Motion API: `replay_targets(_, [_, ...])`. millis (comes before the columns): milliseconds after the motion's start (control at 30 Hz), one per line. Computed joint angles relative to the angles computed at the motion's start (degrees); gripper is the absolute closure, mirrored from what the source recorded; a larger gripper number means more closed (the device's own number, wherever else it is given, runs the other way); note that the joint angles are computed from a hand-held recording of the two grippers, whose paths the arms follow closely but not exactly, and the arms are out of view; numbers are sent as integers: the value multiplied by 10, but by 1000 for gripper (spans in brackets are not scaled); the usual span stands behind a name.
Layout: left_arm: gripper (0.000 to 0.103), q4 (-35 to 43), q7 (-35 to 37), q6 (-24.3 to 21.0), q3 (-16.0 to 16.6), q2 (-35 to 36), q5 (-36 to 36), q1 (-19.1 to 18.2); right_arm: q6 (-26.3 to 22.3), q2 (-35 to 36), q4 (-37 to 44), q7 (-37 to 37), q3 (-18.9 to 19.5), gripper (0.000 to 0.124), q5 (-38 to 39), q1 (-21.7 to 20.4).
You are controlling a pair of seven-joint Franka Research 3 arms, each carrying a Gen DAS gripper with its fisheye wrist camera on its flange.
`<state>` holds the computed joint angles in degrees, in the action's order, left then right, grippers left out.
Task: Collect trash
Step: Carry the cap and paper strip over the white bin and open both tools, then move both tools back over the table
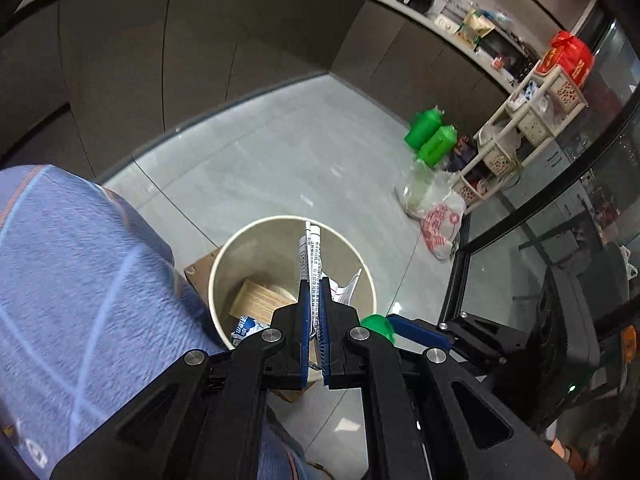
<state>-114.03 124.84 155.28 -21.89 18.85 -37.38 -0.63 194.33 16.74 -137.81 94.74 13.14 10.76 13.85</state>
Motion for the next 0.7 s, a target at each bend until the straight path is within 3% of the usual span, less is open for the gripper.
replay_targets(233, [96,47,-79,-1,17,58,98,-24,-20,61,51,-11,19,86,-20,-38])
replay_targets(267, [91,53,-93,3,20,66,115,-29,-22,65,56,-16,14,83,-17,-32])
replay_targets(300, [74,58,-102,8,19,74,128,-29,-24,70,58,-22,25,76,-22,-47])
replay_targets(333, [61,56,-113,20,19,76,138,-29,-26,77,63,-28,31,52,-25,-52])
replay_targets(367, [36,54,-132,35,23,78,152,-33,-21,79,63,-33,24,38,-21,-44])
replay_targets(400, [25,49,-150,55,24,78,164,-36,-12,79,61,-40,12,37,-16,-31])
replay_targets(467, [21,45,-145,72,-6,81,156,-8,-3,77,54,-51,-6,27,-8,-12])
replay_targets(500, [14,49,-149,67,-15,83,157,0,2,76,51,-54,-12,24,-2,-3])
replay_targets(567, [9,41,-165,85,-21,79,161,4,9,76,45,-54,-3,24,-3,-11])
replay_targets(700, [9,31,-192,98,-24,72,189,7,15,70,37,-51,-9,24,8,0])
